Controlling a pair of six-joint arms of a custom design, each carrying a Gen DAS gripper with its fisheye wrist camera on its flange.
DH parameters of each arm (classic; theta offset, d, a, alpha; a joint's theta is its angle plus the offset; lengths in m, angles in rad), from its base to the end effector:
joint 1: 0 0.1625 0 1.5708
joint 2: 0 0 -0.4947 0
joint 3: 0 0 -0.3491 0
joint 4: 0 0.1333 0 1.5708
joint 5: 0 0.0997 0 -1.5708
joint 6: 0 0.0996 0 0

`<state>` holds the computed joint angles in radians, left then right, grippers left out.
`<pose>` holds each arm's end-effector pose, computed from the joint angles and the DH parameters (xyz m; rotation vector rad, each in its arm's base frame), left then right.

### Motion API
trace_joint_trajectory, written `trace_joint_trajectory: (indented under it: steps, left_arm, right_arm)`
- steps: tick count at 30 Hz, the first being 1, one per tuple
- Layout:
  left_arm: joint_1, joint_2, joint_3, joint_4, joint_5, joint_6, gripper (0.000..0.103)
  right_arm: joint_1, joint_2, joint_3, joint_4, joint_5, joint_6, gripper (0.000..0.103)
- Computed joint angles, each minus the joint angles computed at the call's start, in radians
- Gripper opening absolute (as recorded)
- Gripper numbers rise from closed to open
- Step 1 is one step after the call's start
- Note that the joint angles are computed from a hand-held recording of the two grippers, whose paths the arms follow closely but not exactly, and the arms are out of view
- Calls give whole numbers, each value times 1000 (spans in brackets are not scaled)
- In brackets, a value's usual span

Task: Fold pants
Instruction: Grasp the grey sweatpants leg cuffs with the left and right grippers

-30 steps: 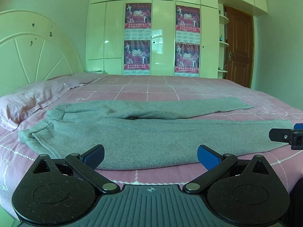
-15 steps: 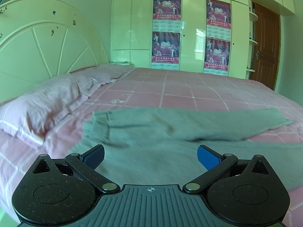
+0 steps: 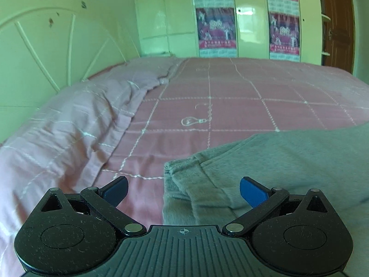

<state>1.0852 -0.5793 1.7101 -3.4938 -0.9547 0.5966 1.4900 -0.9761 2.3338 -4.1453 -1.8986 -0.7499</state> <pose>-0.1535 -0.6998 0.1314 0.9360 2.1606 -0.9334 0.0626 -0.4806 0.2919 0.4604 -2.0600 1.1965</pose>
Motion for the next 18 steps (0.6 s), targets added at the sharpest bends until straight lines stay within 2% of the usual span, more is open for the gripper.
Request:
trace_joint_trajectory:
  steps: [2,4,6,9,11,12,13,15,16,18]
  left_arm:
    - [26,25,-77,90,-23,27,94]
    - [47,51,-162,191,-23,42,81]
    - [68,74,-236,272,-39,43,79]
    - [102,93,-325,396,-127,-17,79]
    - [118,101,-352,445,-170,-28,78]
    - [125,102,-355,460,-192,-29,70]
    - [131,99,-351,468,-225,-28,56]
    - [136,95,-347,473,-262,-28,46]
    - [140,93,-348,484,-281,-27,36]
    - [149,87,-357,512,-314,-58,32]
  right_arm:
    - [-13,14,-65,90,11,-8,71]
    - [-22,33,-131,170,15,-26,69]
    - [-31,53,-188,227,15,-36,69]
    - [-48,79,-259,310,22,-41,67]
    - [-55,95,-303,369,16,-73,62]
    - [-58,104,-321,390,13,-94,60]
    - [-61,111,-342,420,12,-113,56]
    - [-64,126,-370,452,7,-153,55]
    - [-64,134,-386,468,0,-175,55]
    - [-68,137,-412,520,-1,-177,55]
